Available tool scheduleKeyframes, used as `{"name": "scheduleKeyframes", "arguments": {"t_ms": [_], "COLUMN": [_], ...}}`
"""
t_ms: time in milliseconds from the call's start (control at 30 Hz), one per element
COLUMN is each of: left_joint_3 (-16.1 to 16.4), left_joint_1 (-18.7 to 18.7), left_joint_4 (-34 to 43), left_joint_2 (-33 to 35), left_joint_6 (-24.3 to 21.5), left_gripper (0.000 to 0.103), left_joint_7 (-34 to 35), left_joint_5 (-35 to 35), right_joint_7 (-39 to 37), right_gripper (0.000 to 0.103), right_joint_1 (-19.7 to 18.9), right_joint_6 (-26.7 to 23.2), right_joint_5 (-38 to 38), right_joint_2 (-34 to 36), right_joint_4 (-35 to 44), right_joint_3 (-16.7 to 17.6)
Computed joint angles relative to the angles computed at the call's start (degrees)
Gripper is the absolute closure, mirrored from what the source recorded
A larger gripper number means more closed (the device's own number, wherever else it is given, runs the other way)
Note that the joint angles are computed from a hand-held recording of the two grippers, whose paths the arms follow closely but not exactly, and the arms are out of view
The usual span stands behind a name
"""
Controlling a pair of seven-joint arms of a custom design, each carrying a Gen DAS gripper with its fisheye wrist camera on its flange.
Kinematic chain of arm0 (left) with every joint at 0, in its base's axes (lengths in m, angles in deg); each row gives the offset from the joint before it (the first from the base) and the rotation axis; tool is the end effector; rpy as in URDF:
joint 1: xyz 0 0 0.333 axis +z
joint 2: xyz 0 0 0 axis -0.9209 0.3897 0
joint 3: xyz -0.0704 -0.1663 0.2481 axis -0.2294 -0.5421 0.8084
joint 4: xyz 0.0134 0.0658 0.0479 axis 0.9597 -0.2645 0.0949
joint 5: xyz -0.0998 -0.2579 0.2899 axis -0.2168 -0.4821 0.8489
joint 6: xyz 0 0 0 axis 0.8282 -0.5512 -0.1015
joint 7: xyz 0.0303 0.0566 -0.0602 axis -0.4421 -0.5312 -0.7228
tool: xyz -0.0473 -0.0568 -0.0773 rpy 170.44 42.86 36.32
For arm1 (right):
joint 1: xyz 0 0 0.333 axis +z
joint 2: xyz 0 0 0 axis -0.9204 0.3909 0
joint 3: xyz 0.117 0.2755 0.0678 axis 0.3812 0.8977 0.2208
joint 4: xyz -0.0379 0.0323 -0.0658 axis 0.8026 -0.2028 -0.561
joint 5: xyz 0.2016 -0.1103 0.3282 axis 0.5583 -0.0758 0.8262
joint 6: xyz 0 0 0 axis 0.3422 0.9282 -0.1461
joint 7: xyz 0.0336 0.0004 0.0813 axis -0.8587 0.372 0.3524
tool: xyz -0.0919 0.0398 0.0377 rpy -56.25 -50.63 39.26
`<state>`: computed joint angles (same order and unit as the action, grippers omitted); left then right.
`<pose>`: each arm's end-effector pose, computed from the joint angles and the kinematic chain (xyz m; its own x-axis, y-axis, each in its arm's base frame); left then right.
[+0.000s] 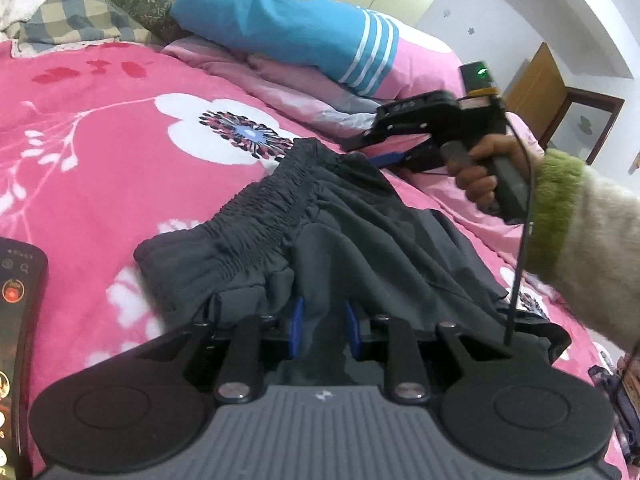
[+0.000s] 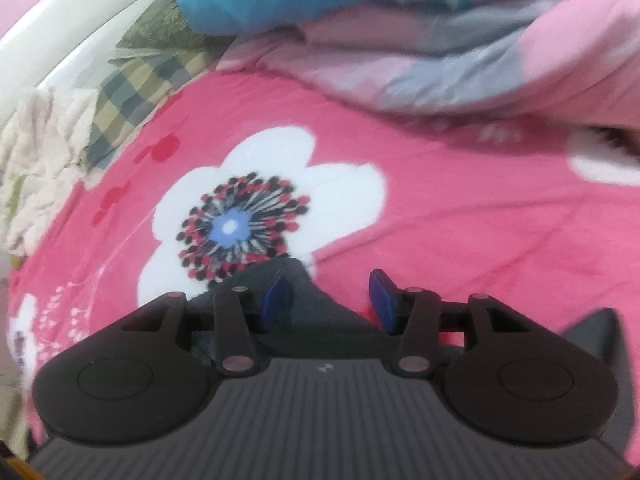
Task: Fold clothes
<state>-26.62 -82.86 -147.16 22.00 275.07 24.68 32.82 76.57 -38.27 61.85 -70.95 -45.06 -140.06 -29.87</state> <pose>0.3761 -0.2782 0.4395 -0.2639 -0.8338 0.4850 -0.6386 -0.2258 -0.7357 0.6483 0.4132 0.5238 0.3449 -0.8800 -0.3266 -0.8294 -0.1227 -0.5450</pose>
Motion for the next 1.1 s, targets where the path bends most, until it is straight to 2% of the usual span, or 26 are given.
{"name": "scheduleKeyframes", "arguments": {"t_ms": [100,200,267,433,500,600,700,767,800,867,933,967,1033,1100], "left_joint_3": [1.33,1.44,1.26,1.39,1.51,1.87,2.30,2.95,3.41,3.75,3.59,3.06,2.08,-0.52], "left_joint_1": [-0.91,-0.84,-0.67,-0.64,-0.69,-0.83,-1.04,-1.28,-1.46,-1.42,-1.15,-0.82,-0.30,1.02], "left_joint_4": [-0.42,-0.41,-0.37,-0.35,-0.39,-0.44,-0.63,-0.76,-0.83,-0.96,-1.08,-1.13,-1.22,-1.94], "left_joint_2": [0.30,0.52,0.66,1.03,1.19,1.46,1.59,1.84,1.99,2.19,2.29,2.23,2.12,1.64], "left_joint_6": [1.46,1.93,2.15,2.88,3.25,3.90,4.64,5.62,6.18,7.01,7.56,7.55,7.53,8.26], "left_gripper": [0.080,0.080,0.080,0.080,0.080,0.080,0.080,0.080,0.080,0.080,0.080,0.080,0.080,0.081], "left_joint_7": [-1.24,-1.68,-1.64,-1.90,-2.05,-2.46,-3.15,-4.05,-4.78,-5.71,-5.98,-5.55,-4.56,-1.86], "left_joint_5": [1.03,1.37,1.27,1.42,1.53,1.90,2.46,3.27,3.89,4.61,4.66,3.97,2.41,-2.54], "right_joint_7": [-3.66,-5.75,-7.60,-11.60,-13.75,-15.43,-14.84,-14.57,-14.83,-14.86,-16.01,-16.84,-18.87,-21.42], "right_gripper": [0.057,0.057,0.057,0.057,0.057,0.057,0.057,0.057,0.056,0.061,0.086,0.090,0.094,0.094], "right_joint_1": [-0.68,-0.83,-1.12,-1.99,-2.20,-1.79,-1.36,-1.19,-1.13,-1.41,-0.82,-0.18,0.90,1.63], "right_joint_6": [-3.52,-2.03,1.24,4.46,3.55,-0.45,-9.48,-14.06,-13.56,-11.69,-10.19,-9.19,-5.75,0.85], "right_joint_5": [0.61,0.89,1.46,3.12,3.84,3.74,3.52,3.26,3.81,4.93,4.27,3.27,1.51,0.41], "right_joint_2": [0.20,-3.98,-5.97,-3.96,-1.24,4.11,10.67,12.77,11.99,9.73,8.01,7.18,5.50,3.57], "right_joint_4": [-0.29,-8.10,-11.90,-7.87,-3.24,5.58,16.14,19.11,17.58,13.78,11.33,10.29,8.07,5.08], "right_joint_3": [0.93,1.09,1.46,2.47,2.85,2.50,1.95,1.88,1.62,1.88,1.65,1.34,1.03,1.13]}}
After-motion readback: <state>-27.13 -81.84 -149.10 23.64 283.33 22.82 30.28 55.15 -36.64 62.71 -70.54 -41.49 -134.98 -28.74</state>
